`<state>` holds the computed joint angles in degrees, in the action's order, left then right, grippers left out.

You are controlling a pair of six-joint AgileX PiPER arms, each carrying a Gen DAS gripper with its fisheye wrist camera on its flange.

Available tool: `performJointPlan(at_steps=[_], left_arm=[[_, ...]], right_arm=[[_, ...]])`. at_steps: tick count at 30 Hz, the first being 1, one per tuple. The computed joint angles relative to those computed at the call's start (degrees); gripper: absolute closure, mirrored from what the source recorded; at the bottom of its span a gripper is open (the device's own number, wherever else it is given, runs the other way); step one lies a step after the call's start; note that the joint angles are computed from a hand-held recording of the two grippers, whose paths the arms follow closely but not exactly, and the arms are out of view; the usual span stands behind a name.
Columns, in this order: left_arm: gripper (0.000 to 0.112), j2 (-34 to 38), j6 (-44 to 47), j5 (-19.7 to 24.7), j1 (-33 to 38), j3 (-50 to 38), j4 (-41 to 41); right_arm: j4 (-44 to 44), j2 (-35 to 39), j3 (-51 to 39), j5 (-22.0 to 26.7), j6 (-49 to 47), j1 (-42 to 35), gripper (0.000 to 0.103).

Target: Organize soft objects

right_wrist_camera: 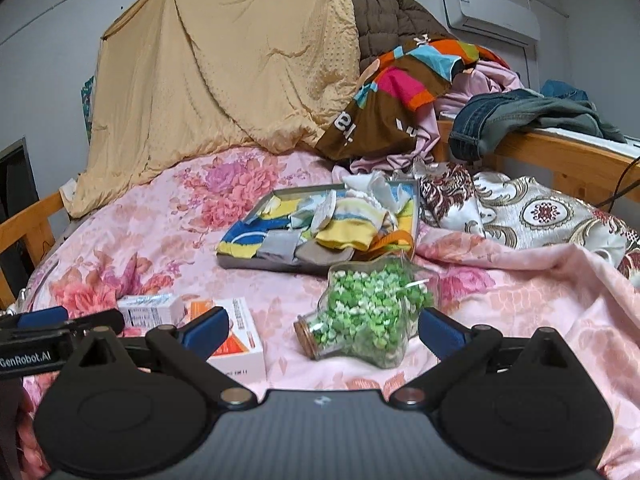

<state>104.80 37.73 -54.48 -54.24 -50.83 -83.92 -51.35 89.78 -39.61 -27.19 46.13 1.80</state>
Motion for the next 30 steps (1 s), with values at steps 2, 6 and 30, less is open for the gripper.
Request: performJointPlan(at_steps=[2, 6, 30], left_arm=[[0.01, 0.0, 0.2, -0.3, -0.3, 0.2, -0.5], [0.01, 0.1, 0.3, -0.9, -1.1, 0.5, -1.3], [0.01, 1.0, 3.0, -1.6, -1.6, -0.3, -4.4]], right_arm=[[0.7, -0.3, 0.5, 0.3, -0.9, 0.3, 0.0], [1.5, -0.8, 1.4, 0.2, -1.9, 0.2, 0.0], [3.5, -0.6, 1.6, 3.6, -4.1, 2.3, 0.0]])
